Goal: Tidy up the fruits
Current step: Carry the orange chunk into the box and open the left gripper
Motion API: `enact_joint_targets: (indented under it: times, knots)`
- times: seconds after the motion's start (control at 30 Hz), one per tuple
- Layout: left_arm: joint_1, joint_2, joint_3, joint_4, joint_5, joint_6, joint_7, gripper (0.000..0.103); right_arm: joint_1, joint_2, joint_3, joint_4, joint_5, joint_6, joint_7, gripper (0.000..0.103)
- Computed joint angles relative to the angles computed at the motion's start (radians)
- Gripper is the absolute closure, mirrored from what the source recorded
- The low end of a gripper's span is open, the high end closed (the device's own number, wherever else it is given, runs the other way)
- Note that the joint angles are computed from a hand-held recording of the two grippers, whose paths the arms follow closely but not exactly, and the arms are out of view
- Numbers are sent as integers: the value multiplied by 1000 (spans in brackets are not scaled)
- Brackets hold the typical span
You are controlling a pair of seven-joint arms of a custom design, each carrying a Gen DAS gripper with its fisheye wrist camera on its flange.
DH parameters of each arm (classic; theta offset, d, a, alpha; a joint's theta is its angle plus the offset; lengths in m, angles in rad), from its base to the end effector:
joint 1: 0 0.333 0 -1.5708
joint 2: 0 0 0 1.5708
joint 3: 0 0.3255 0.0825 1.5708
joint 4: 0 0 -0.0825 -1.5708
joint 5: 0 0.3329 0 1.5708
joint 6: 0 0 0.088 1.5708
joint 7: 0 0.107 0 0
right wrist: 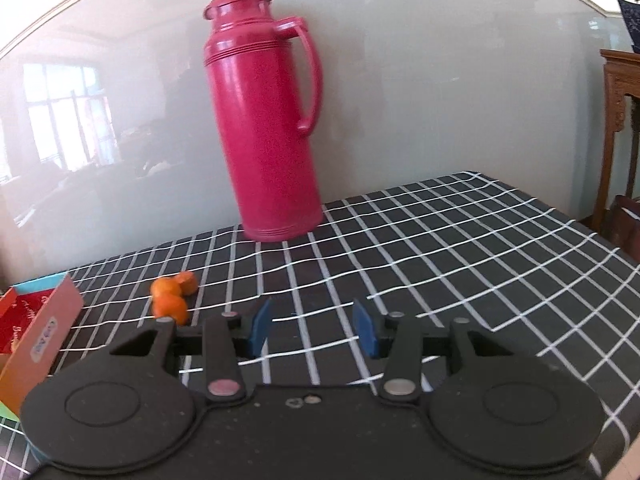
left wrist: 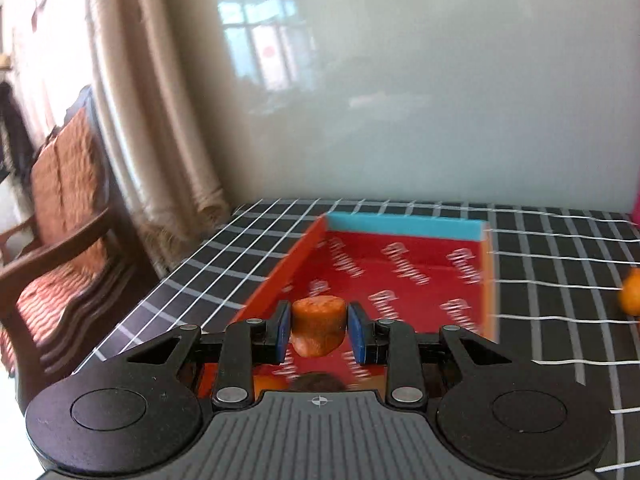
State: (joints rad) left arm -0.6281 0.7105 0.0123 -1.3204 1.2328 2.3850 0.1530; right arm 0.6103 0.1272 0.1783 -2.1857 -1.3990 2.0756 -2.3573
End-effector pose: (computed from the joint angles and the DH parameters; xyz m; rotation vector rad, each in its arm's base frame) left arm 0.6014 -0.4178 0.3879 -1.5342 1.5542 -0.6171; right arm 0.3987 0.3271 0.3876 -1.0003 2.0277 -1.1242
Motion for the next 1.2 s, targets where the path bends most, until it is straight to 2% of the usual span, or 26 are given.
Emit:
enact_joint_targets:
  times: [0.3,0.37,0.6,0.73,0.9,1.07,1.1,1.13,1.17,1.2]
  knots:
    - [58,36,-9,18,-100,-5,52,73,19,146,-32,203,-80,126,-97,59]
    - [79,33,-17,5,-124,29,70,72,29,185,-46,260,-95,165,-121,59]
    - [83,5,-12,-40,-130,69,75,72,77,317,-103,457,-97,290,-226,59]
    - [98,-9,-18,-67,-145,98,82,71,111,377,-136,544,-71,335,-295,59]
    - [107,-44,-18,-120,-128,143,58,65,141,431,-178,623,-34,380,-350,59]
    - [97,-115,-4,-208,-38,187,-32,48,162,454,-212,654,-3,398,-373,59]
    - [89,-130,0,-224,-9,175,-62,41,162,457,-217,658,5,401,-375,59]
    - [73,-146,8,-239,28,139,-103,16,163,457,-221,656,10,403,-373,59]
    - [57,-163,16,-258,75,105,-158,2,164,460,-225,659,15,404,-373,59]
    - [47,-184,22,-284,126,84,-216,2,165,460,-229,659,18,404,-373,59]
